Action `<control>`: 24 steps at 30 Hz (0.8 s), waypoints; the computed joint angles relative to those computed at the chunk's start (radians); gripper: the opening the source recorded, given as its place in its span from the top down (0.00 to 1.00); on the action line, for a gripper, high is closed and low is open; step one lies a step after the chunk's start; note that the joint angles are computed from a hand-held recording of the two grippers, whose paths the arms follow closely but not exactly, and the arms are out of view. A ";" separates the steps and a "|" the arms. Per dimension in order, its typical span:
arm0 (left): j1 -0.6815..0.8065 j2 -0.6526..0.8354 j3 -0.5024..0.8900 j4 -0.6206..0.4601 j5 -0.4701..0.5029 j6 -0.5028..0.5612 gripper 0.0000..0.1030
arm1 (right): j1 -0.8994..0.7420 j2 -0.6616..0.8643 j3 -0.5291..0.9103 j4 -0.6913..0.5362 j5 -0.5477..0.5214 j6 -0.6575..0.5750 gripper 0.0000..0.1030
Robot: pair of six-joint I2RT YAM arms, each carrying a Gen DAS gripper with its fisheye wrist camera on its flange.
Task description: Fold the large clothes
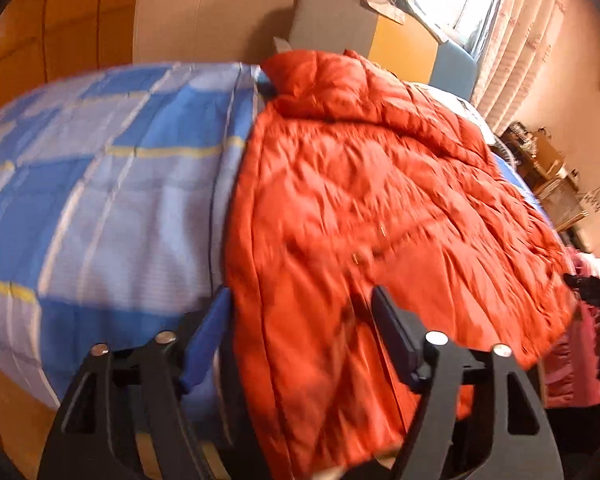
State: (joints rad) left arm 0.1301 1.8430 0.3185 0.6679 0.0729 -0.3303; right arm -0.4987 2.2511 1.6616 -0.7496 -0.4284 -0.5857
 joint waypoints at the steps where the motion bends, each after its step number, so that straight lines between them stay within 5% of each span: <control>1: -0.005 0.003 -0.020 0.020 0.003 -0.012 0.40 | -0.013 0.003 -0.005 -0.022 -0.020 -0.017 0.40; 5: -0.006 0.045 -0.069 0.097 0.044 -0.053 0.54 | -0.027 -0.009 -0.048 -0.032 -0.050 -0.056 0.56; 7: -0.016 0.024 -0.076 0.085 0.029 -0.056 0.78 | -0.029 -0.018 -0.059 -0.030 -0.066 -0.066 0.75; 10: -0.027 -0.054 -0.106 0.070 0.016 -0.044 0.91 | -0.030 -0.053 -0.081 -0.034 -0.086 -0.102 0.88; 15: -0.027 -0.270 -0.176 -0.023 0.026 -0.009 0.94 | -0.048 -0.129 -0.091 -0.081 -0.134 -0.166 0.91; 24: -0.055 -0.816 -0.292 -0.437 0.010 -0.007 0.94 | -0.108 -0.238 -0.141 -0.165 -0.162 -0.292 0.91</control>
